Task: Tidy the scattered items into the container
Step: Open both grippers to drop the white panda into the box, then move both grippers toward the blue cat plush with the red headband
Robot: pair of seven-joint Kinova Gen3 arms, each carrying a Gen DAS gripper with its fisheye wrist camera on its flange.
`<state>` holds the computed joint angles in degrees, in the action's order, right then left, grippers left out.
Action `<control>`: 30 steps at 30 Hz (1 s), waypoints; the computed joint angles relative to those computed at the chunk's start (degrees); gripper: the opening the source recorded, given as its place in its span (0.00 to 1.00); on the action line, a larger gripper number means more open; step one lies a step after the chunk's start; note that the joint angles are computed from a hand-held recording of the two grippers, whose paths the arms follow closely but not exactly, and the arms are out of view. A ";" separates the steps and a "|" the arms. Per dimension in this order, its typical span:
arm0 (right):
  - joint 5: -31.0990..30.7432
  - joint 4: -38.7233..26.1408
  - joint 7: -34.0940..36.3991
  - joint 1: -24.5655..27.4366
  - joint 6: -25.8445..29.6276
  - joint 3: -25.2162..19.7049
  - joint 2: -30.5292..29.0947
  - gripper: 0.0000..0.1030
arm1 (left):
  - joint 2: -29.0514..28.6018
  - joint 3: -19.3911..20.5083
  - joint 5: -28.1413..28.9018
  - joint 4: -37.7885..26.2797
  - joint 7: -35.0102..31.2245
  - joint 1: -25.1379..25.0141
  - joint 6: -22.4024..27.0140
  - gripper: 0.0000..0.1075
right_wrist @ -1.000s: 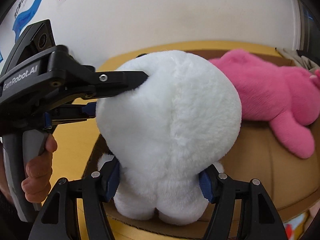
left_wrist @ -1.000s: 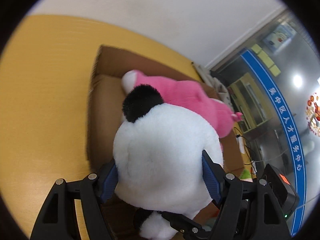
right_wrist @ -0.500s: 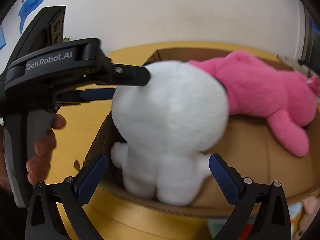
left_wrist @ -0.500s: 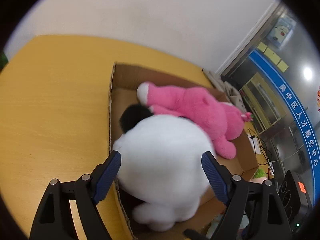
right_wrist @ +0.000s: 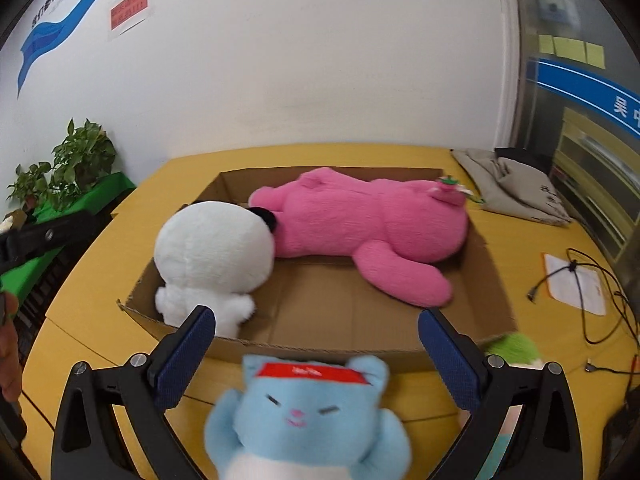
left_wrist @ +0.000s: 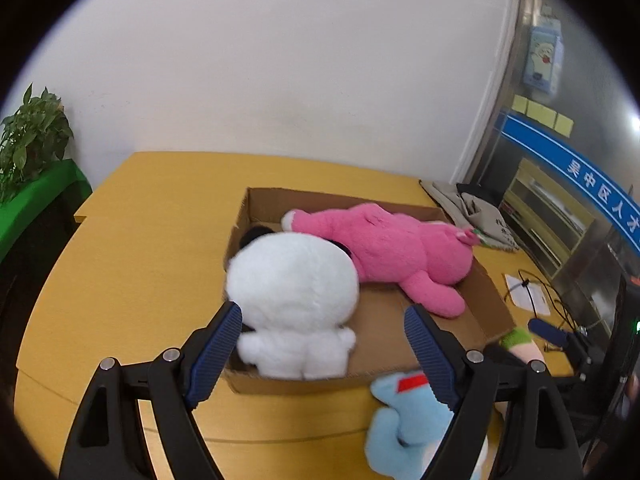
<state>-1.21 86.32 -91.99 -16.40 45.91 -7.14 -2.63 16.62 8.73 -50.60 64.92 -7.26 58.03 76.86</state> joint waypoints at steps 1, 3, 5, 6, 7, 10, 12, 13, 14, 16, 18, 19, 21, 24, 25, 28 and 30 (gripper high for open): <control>-0.77 0.69 1.01 0.33 0.09 0.51 -0.94 1.00 | 1.09 0.28 -0.31 -1.30 -0.50 0.81 1.24 0.79; -2.35 1.47 3.24 0.88 0.34 1.36 -2.14 1.00 | 3.34 0.03 -0.36 -4.20 -1.40 2.55 3.59 0.79; -2.42 2.26 4.49 1.36 -0.17 1.57 -2.76 1.00 | 4.35 -0.77 -0.02 -5.60 -1.05 3.79 3.68 0.79; -2.61 2.64 5.11 1.60 -0.33 1.76 -3.10 1.00 | 4.84 -1.18 0.09 -6.38 -0.74 4.47 3.82 0.79; -3.33 2.81 5.89 1.84 -0.24 2.14 -3.22 1.00 | 5.36 -1.60 0.13 -7.28 -0.78 5.07 4.09 0.79; -4.77 3.39 7.50 2.73 -0.41 2.92 -3.72 1.00 | 7.74 -3.11 -0.26 -11.25 -2.30 7.12 5.93 0.79; -5.24 3.89 8.22 3.29 -0.98 3.28 -4.08 1.00 | 9.57 -4.41 -0.37 -14.35 -3.57 8.50 7.72 0.79; -5.49 4.11 8.59 3.55 -1.20 3.47 -4.31 1.00 | 10.12 -5.07 -0.28 -15.30 -3.99 9.02 8.00 0.79; -5.53 4.22 8.74 3.76 -1.33 3.50 -4.50 1.00 | 10.27 -5.66 -0.06 -15.57 -3.95 9.41 7.79 0.79; -5.75 4.33 9.22 4.07 -1.62 3.64 -4.81 1.00 | 10.30 -6.44 0.47 -15.67 -3.62 9.81 6.71 0.79; -6.04 4.53 9.73 4.34 -2.07 3.84 -5.16 1.00 | 11.03 -7.01 0.88 -17.04 -4.41 10.03 7.10 0.79; -6.35 4.48 10.15 4.42 -1.98 4.02 -5.20 1.00 | 11.52 -7.32 1.07 -17.97 -5.08 10.16 7.62 0.79; -6.96 4.31 10.85 4.60 -1.63 4.34 -5.22 1.00 | 11.77 -7.84 1.76 -18.56 -5.91 10.16 7.51 0.79; -7.13 4.30 10.88 5.06 -1.88 4.39 -5.26 1.00 | 11.90 -8.55 2.29 -18.62 -6.27 10.15 7.14 0.79; -7.16 4.32 10.92 5.15 -1.95 4.40 -5.26 1.00 | 11.90 -8.66 2.53 -18.54 -6.42 10.00 7.01 0.79; -7.45 4.15 11.25 5.35 -1.92 4.51 -5.06 1.00 | 11.32 -8.63 3.71 -16.76 -6.40 8.71 5.38 0.79; -7.25 4.20 10.81 5.52 -2.12 4.35 -4.92 1.00 | 11.06 -8.51 4.55 -15.20 -5.95 7.43 4.19 0.79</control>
<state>-8.46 90.52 -81.18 -10.87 43.79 -2.79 -7.55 27.68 0.22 -46.05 49.72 -13.21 65.45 81.05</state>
